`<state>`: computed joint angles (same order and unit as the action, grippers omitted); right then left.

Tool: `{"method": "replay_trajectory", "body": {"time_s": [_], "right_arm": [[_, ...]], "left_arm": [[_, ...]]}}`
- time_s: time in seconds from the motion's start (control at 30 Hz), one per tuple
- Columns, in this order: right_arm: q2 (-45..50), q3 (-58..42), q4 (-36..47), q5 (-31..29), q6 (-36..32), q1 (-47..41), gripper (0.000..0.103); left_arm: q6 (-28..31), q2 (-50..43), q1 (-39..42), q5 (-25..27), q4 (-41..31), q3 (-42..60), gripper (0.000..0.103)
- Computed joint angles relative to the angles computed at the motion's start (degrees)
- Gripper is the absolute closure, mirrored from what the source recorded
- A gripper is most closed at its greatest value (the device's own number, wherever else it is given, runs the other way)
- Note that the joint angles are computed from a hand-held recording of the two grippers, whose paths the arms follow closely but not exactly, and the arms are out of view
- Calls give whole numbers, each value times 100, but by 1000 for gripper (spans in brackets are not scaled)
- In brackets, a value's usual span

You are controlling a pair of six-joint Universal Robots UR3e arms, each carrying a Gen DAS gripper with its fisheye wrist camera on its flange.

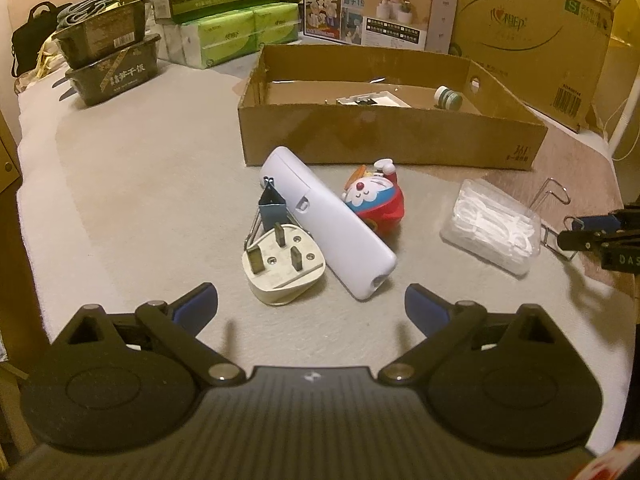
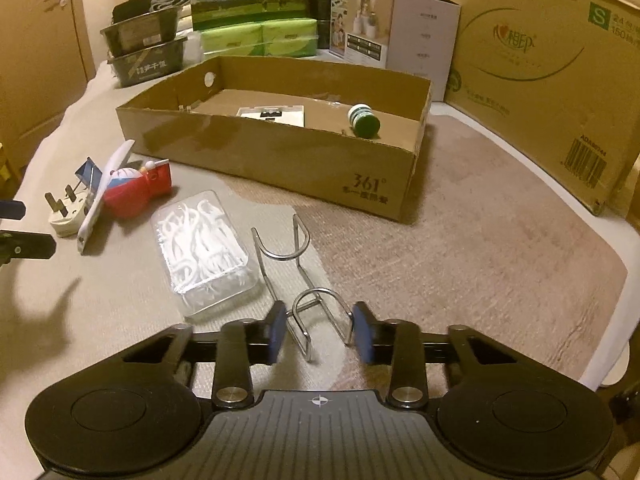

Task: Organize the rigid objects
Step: 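Lower right tool onto metal wire holder and close on it, then lift the metal wire holder with the right tool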

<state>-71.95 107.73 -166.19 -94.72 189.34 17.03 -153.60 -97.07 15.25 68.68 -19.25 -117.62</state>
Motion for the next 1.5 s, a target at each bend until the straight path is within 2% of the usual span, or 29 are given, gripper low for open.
{"method": "replay_trajectory", "body": {"time_s": [0.27, 0.43, 0.53, 0.67, 0.83, 1.03, 1.07, 1.1, 1.5], "right_arm": [[-262, 123, 282, 277, 333, 166, 74], [10, -15, 184, -229, 484, 488, 73], [106, -15, 66, -340, 727, 493, 71], [274, -115, -44, -616, 1014, 596, 63], [328, -104, -220, -697, 1311, 607, 63], [337, -164, -261, -872, 1238, 689, 64], [359, -175, -268, -887, 1226, 695, 66], [366, -171, -289, -912, 1215, 704, 75], [263, -189, -250, -1125, 1113, 869, 76]], "left_arm": [[7, 108, 12, -94, 38, -136, 4], [17, 175, 72, -134, 33, -180, 4], [-7, 143, 100, -134, 55, -172, 4], [-2, 86, 106, -139, 60, -146, 4], [14, 46, 121, -174, 80, -151, 4], [-7, 8, 125, -207, 118, -161, 4], [-4, 5, 125, -215, 123, -161, 4], [-4, 5, 124, -218, 139, -168, 4], [49, -18, 194, -261, 203, -194, 6]]}}
